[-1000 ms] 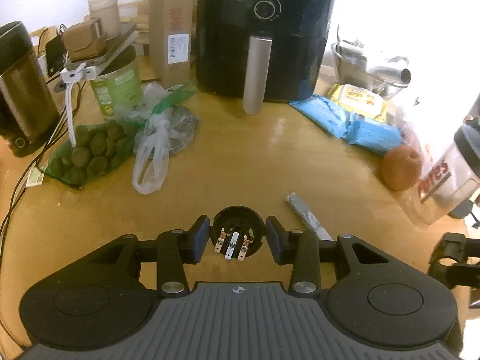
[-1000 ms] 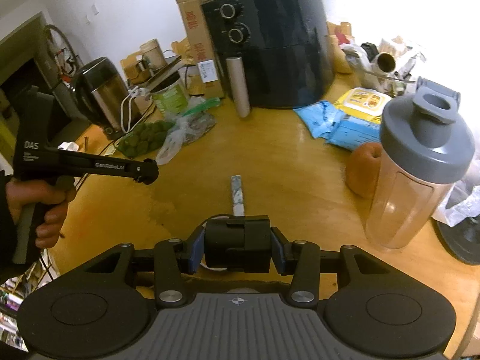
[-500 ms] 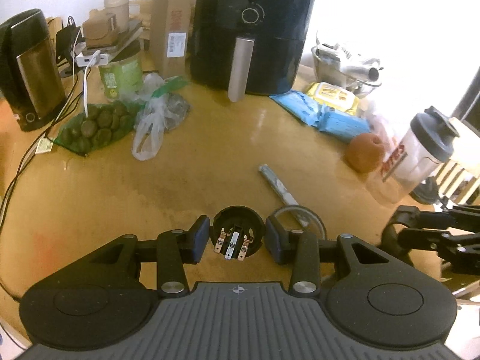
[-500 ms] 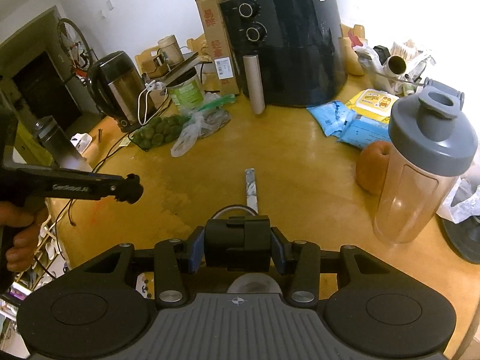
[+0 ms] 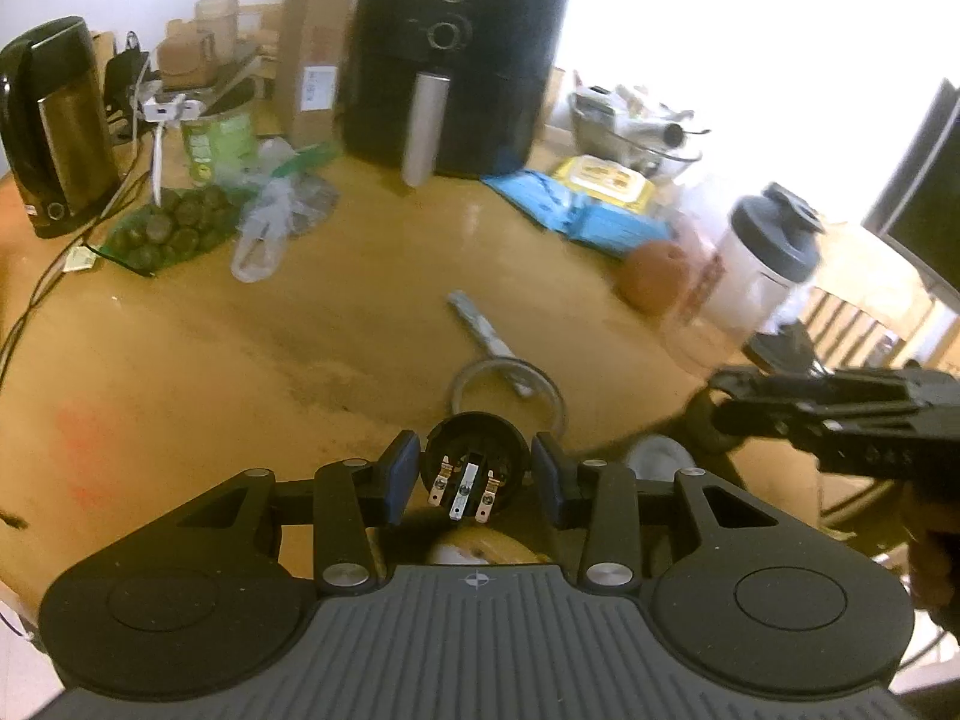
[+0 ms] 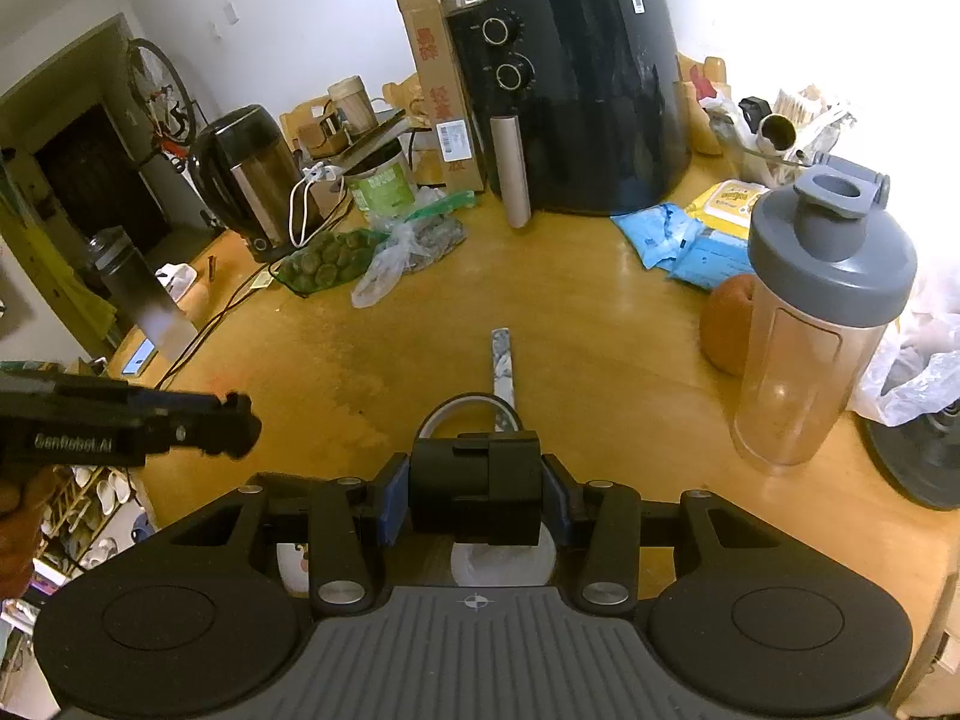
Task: Organize rigid objects
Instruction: 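Carry the plug into the box and open the left gripper while the right gripper carries the block, then lower the black block into the box and open the right gripper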
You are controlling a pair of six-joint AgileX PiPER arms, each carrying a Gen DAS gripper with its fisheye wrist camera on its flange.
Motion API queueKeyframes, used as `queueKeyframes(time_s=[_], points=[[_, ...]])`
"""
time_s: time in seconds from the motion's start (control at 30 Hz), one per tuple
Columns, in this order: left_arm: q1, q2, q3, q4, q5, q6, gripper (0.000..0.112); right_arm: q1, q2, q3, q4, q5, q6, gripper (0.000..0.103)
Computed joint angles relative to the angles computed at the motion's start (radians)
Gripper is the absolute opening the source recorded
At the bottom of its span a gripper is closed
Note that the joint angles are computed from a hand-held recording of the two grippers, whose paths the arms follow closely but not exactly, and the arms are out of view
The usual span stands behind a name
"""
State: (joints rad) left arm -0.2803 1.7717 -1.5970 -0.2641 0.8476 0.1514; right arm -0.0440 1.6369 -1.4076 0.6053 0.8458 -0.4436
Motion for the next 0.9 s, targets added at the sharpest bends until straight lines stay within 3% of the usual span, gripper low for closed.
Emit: queueKeyframes(time_s=[0.33,0.4,0.5,0.73,0.9], points=[[-0.087,-0.084,0.131,-0.034,-0.038,0.024,0.041,-0.05,-0.051,0.059,0.068,0.03,-0.093,0.048],[-0.107,-0.096,0.142,-0.011,-0.044,-0.003,0.055,-0.061,-0.058,0.068,0.08,0.036,-0.108,0.048],[-0.14,-0.127,0.174,0.053,-0.067,-0.069,0.065,-0.075,-0.064,0.079,0.095,0.045,-0.128,0.048],[-0.192,-0.164,0.214,0.209,-0.055,-0.245,0.065,-0.087,-0.081,0.111,0.115,0.06,-0.185,0.048],[-0.201,-0.19,0.252,0.232,-0.035,-0.331,0.065,-0.086,-0.078,0.117,0.127,0.075,-0.203,0.048]])
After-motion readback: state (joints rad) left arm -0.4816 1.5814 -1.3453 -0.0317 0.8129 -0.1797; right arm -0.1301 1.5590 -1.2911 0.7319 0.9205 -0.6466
